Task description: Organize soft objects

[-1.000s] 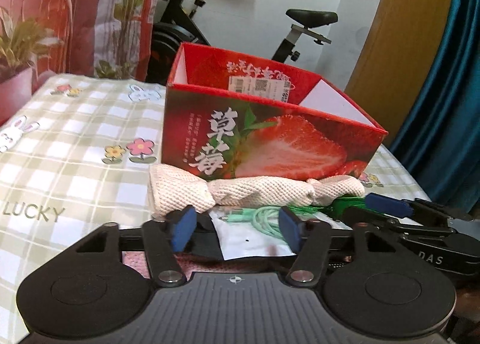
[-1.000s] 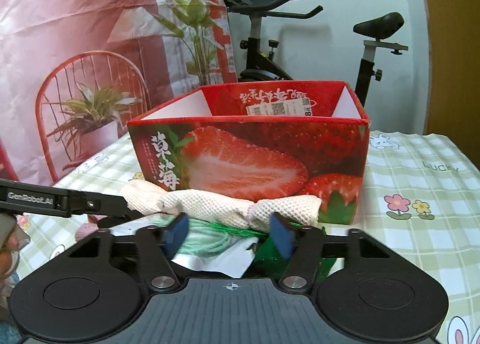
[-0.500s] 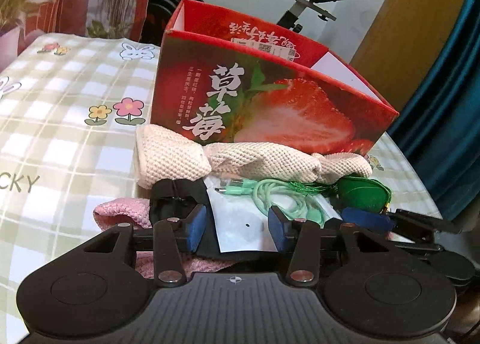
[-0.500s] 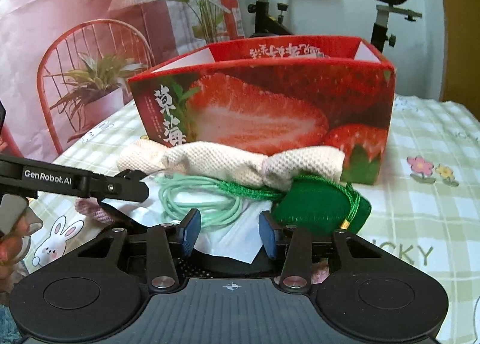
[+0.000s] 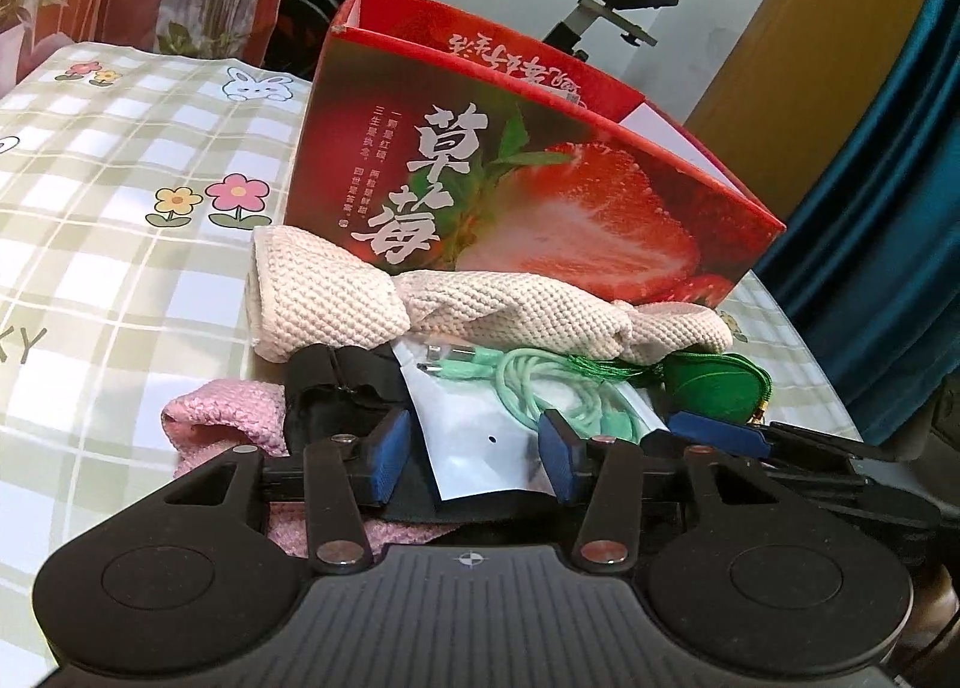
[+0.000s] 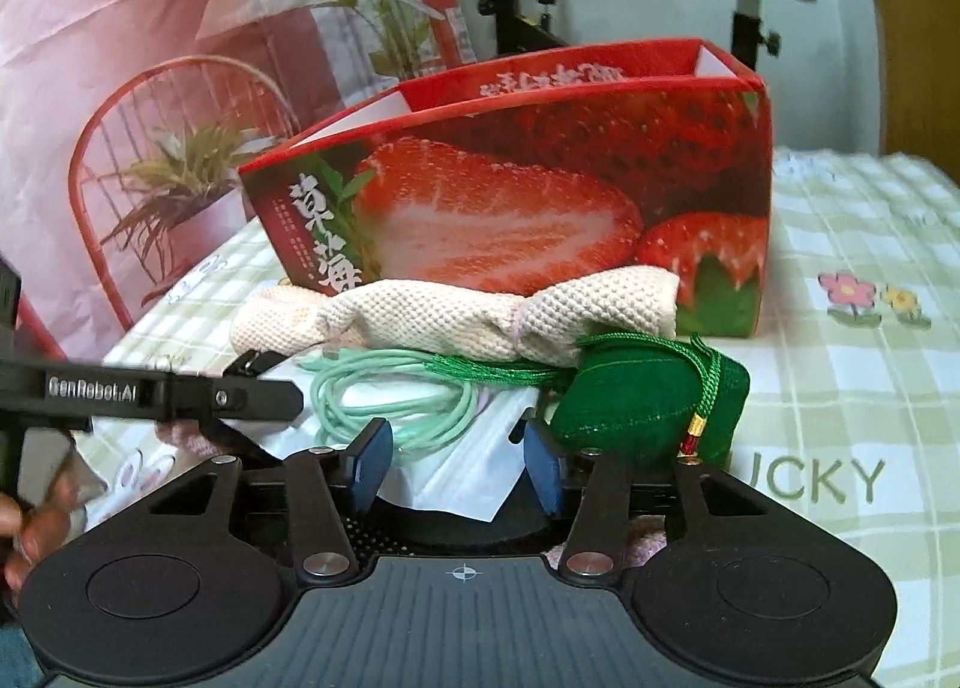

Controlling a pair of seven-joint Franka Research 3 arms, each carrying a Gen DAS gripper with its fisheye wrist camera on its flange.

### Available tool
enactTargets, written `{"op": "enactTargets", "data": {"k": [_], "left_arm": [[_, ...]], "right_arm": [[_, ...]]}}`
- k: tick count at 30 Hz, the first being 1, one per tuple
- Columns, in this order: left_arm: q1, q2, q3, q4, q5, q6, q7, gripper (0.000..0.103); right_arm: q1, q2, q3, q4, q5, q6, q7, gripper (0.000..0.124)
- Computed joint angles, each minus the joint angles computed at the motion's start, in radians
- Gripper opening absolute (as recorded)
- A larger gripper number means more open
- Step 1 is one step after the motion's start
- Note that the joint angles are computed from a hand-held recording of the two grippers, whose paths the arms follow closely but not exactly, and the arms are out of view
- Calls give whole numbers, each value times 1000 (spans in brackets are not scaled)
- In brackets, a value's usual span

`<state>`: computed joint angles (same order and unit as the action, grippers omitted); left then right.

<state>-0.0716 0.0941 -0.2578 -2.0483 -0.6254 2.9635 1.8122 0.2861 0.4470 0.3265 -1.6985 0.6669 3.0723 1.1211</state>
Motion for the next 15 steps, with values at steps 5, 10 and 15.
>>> {"op": "enactTargets", "data": {"k": [5,10,15], "left_arm": [[5,1,-10,-2,-42,9,38,50],[3,3,-8,-2,-39,13,37,50],[-1,6,-8,-1,-28,22,26,50]], "right_arm": [[-22,29,18,46,42,-42,13,46],[42,63,-64,118,-13,-108,117,48],[43,86,-54,144,-23,-101,149,48]]}}
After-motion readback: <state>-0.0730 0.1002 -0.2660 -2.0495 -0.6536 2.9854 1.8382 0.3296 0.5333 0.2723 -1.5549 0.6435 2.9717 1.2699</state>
